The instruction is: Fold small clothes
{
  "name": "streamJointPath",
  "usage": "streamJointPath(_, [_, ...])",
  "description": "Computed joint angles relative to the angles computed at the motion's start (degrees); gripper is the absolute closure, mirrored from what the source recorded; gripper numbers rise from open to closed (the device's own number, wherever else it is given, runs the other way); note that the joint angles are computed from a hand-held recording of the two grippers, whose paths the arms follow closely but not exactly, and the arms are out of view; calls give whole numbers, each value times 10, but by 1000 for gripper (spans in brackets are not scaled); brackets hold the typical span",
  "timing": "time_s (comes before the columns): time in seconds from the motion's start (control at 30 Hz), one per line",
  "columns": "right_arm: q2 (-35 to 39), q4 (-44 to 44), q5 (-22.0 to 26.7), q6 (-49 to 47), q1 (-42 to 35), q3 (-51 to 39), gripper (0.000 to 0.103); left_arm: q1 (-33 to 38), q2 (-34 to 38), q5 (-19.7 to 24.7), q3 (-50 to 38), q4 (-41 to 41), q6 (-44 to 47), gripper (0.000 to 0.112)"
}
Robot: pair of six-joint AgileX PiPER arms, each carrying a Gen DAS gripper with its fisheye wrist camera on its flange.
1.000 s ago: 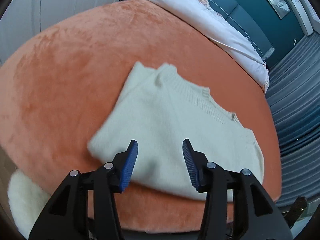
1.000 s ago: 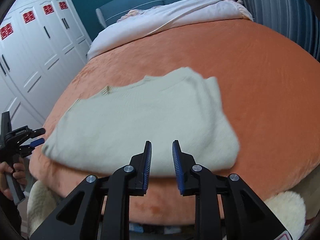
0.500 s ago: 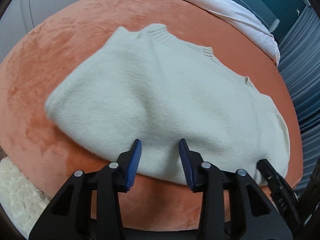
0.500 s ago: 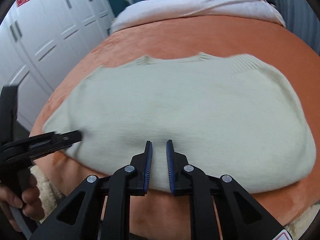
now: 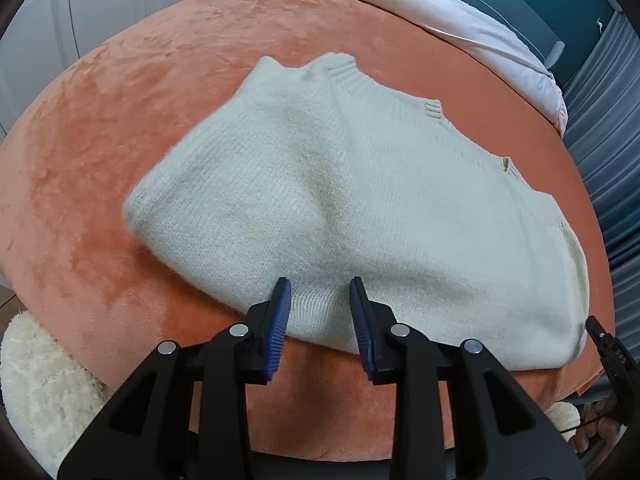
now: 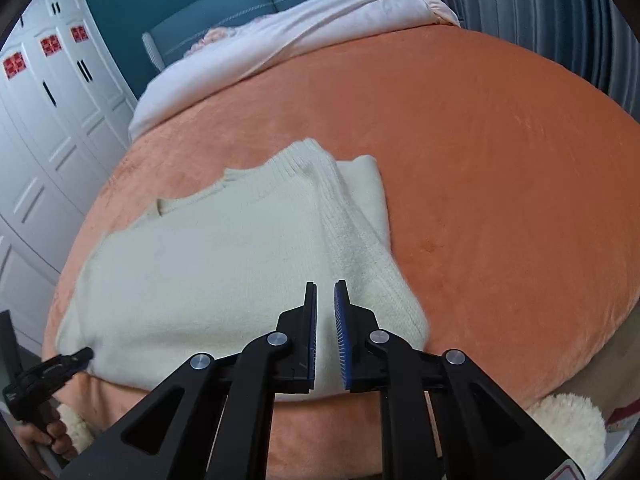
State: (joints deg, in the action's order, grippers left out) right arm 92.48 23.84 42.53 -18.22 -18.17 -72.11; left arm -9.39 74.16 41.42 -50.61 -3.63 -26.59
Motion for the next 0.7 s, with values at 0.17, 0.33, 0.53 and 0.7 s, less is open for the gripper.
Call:
streamJointPath(0.17, [46,-40,11,53,-7,-33,98,-12,10,17,-15,25,-9,83])
streamJointPath(0.33, [-5,-91,-20,62,23,8,90,-36,12,10,-10,67,-53,83])
streamJointPath(0.53, [13,-85,-6,63,10,-1,90,-51,14,30,-21,92,-72,82])
streamJointPath(0.7, [-56,26,24,-19,-52,50,73,-26,0,26,-15,47,-47,78])
